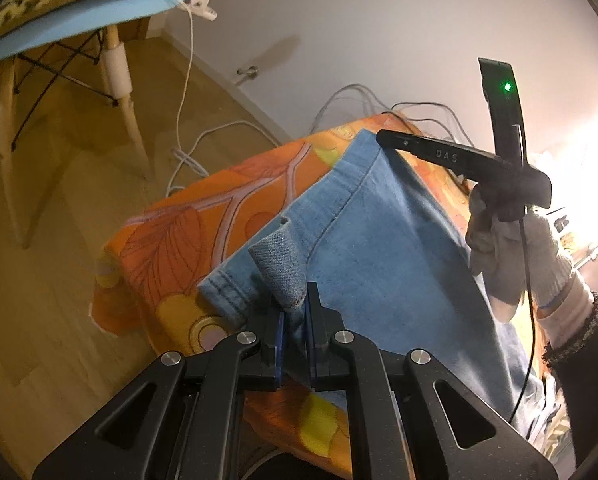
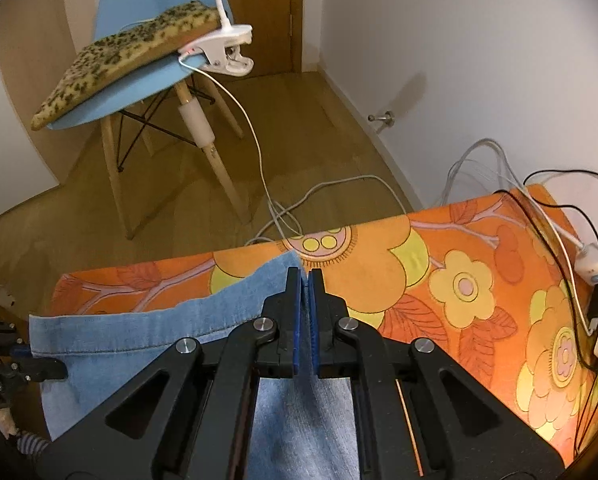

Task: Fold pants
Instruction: 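Open both grippers and release the jeans hems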

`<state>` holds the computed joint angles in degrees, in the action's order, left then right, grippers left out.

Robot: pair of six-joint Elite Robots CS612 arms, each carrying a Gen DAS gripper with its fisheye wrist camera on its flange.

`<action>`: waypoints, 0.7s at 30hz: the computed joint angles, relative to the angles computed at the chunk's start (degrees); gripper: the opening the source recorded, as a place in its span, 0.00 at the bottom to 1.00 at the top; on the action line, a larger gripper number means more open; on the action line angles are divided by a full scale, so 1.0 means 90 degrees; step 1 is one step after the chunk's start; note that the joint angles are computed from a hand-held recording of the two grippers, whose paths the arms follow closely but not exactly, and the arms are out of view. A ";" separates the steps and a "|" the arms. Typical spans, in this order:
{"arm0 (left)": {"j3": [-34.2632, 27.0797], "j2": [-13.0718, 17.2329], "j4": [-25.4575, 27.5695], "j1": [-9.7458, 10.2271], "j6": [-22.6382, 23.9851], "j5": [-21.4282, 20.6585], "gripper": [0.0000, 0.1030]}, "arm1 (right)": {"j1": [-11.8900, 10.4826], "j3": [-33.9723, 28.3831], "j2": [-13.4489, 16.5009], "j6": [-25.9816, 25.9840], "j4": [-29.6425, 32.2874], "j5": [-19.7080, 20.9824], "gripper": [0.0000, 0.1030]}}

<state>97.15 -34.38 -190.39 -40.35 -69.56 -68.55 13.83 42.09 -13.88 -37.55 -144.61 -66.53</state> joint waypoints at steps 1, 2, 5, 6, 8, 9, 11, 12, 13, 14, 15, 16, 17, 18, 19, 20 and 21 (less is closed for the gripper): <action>-0.0006 0.0015 -0.0007 0.0004 -0.0020 -0.0020 0.07 | 0.0006 -0.0020 0.0018 -0.0003 0.0028 -0.0029 0.04; -0.0013 0.0018 0.0001 -0.0003 0.0020 0.0011 0.07 | 0.0015 -0.0030 0.0036 -0.0008 0.0021 -0.0076 0.04; -0.0013 -0.0006 0.0067 -0.0002 0.0071 0.0009 0.07 | 0.0034 -0.0074 0.0085 -0.0001 0.0012 -0.0171 0.04; -0.0015 -0.0016 0.0113 -0.0002 0.0078 0.0008 0.07 | 0.0039 -0.0088 0.0095 0.0026 0.0030 -0.0194 0.04; -0.0016 -0.0050 0.0241 -0.0001 0.0020 0.0002 0.10 | 0.0039 -0.0123 0.0090 0.0060 0.0176 -0.0212 0.04; -0.0008 -0.0072 0.0301 -0.0002 0.0023 0.0019 0.11 | 0.0024 -0.0148 0.0075 0.0148 0.0317 -0.0176 0.04; 0.0038 -0.0114 0.0342 -0.0012 -0.0010 0.0060 0.12 | -0.0033 -0.0042 -0.0030 0.0369 0.0341 0.0006 0.07; 0.0048 -0.0118 0.0343 -0.0012 -0.0006 0.0059 0.12 | -0.0062 0.0099 -0.0117 0.0457 0.0186 0.0070 0.07; 0.0068 -0.0143 0.0370 -0.0015 0.0009 0.0060 0.12 | -0.0086 0.0233 -0.0202 0.0540 0.0029 0.0085 0.07; 0.0095 -0.0176 0.0417 -0.0014 0.0017 0.0033 0.12 | -0.0110 0.0352 -0.0281 0.0632 -0.0091 0.0106 0.08; 0.0120 -0.0196 0.0429 -0.0015 -0.0002 0.0026 0.12 | -0.0164 0.0559 -0.0421 0.0782 -0.0236 0.0204 0.08; 0.0147 -0.0217 0.0450 -0.0023 -0.0025 0.0062 0.14 | -0.0204 0.0704 -0.0522 0.0892 -0.0322 0.0277 0.11; 0.0196 -0.0261 0.0523 -0.0040 -0.0063 0.0146 0.19 | -0.0248 0.0896 -0.0653 0.0995 -0.0446 0.0323 0.18; 0.0251 -0.0315 0.0627 -0.0052 -0.0103 0.0220 0.23 | -0.0290 0.1135 -0.0800 0.1105 -0.0682 0.0324 0.23; 0.0292 -0.0348 0.0672 -0.0055 -0.0132 0.0262 0.28 | -0.0321 0.1352 -0.0925 0.1215 -0.0927 0.0302 0.34; 0.0366 -0.0395 0.0690 -0.0058 -0.0198 0.0320 0.29 | -0.0352 0.1582 -0.1063 0.1341 -0.1166 0.0286 0.39; 0.0444 -0.0438 0.0650 -0.0054 -0.0252 0.0341 0.29 | -0.0412 0.1864 -0.1240 0.1485 -0.1387 0.0363 0.40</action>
<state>101.15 -38.32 -184.54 -40.84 -71.83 -65.48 10.12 58.87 -25.04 -24.18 -157.10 -63.26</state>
